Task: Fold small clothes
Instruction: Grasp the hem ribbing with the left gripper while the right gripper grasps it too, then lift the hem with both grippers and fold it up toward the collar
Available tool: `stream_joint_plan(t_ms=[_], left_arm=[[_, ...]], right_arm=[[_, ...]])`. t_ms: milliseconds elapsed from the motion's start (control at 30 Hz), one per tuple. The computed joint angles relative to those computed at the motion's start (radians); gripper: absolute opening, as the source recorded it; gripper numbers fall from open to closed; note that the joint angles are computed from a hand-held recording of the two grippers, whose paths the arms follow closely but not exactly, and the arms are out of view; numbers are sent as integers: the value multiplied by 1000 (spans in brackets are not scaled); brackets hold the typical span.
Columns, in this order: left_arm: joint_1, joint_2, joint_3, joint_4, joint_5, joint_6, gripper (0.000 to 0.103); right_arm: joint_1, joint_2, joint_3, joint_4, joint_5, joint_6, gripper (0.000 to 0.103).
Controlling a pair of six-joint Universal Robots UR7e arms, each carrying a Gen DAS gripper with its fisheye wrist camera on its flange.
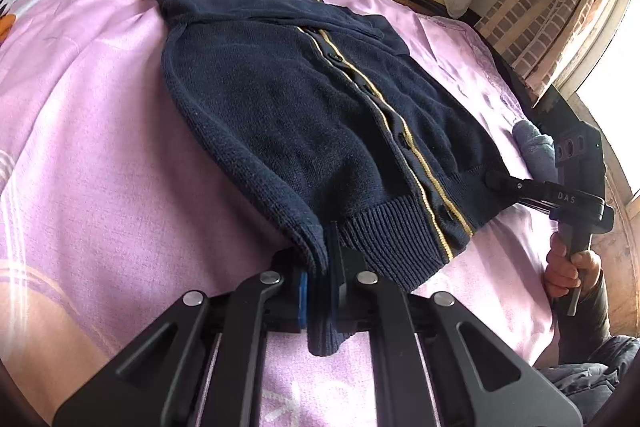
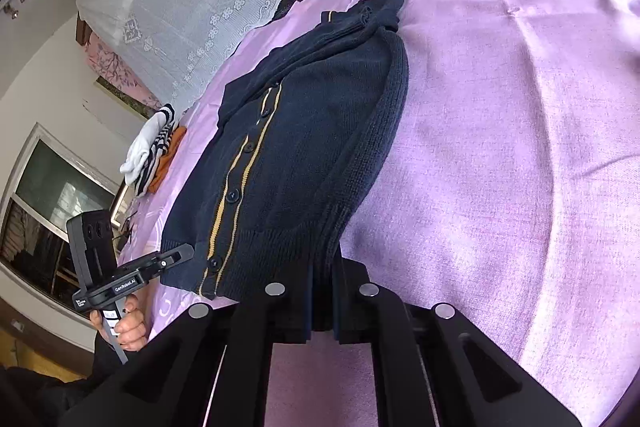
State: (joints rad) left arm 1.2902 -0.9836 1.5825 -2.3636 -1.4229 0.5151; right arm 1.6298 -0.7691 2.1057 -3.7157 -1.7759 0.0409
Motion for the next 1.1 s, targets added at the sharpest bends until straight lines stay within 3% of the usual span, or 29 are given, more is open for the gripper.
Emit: stream_joint_plan(t_ms=[167, 333, 467, 667, 867, 1100], left_arm=[[-8, 1, -49, 12, -57, -20, 6], [-26, 21, -92, -54, -78, -26, 6], [-34, 81, -199, -19, -80, -96, 6], [-60, 183, -366, 3, -47, -120, 6], [-82, 326, -597, 59, -12, -143, 6], [-69, 576, -1014, 260, 22, -229, 6]], right_arm=[[-3, -42, -7, 6, 100, 16, 7], [7, -71, -56, 40, 143, 8, 7], [-2, -73, -122, 80, 196, 33, 7], [15, -59, -268, 175, 172, 22, 7], [-7, -9, -463, 303, 169, 51, 7], [-47, 87, -687, 424, 189, 106, 7]])
